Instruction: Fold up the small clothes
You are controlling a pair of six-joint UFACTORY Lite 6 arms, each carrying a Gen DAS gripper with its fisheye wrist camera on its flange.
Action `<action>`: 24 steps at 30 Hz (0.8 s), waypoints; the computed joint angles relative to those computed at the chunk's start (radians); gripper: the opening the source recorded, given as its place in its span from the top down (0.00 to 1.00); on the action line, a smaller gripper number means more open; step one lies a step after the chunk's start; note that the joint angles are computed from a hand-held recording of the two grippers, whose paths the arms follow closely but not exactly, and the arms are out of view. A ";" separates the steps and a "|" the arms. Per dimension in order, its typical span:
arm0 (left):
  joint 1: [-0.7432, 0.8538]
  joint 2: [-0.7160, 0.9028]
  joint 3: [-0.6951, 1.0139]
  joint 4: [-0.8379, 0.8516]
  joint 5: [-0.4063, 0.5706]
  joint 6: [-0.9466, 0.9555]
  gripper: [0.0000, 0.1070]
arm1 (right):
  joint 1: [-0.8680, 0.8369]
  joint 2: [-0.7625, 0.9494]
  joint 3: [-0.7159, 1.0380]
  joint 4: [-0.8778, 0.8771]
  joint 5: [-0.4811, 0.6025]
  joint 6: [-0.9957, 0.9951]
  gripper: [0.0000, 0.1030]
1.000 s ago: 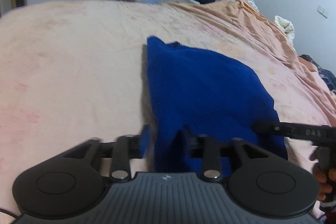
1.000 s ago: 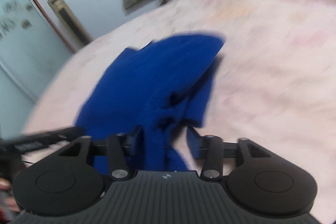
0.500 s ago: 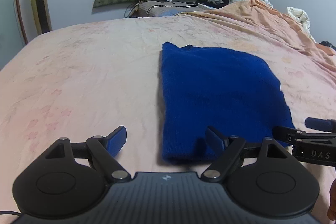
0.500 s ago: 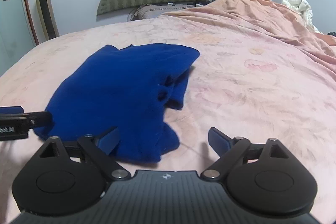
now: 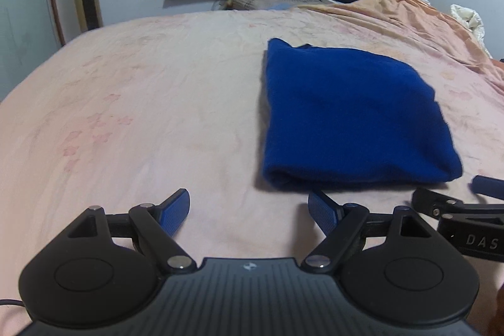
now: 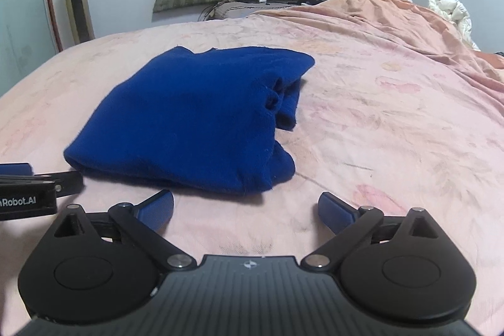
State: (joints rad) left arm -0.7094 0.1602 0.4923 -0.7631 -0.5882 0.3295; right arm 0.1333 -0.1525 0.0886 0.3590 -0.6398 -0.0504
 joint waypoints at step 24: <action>-0.053 0.096 -0.070 -0.001 -0.180 -0.136 0.04 | 0.098 0.135 -0.021 0.098 -0.175 0.026 0.00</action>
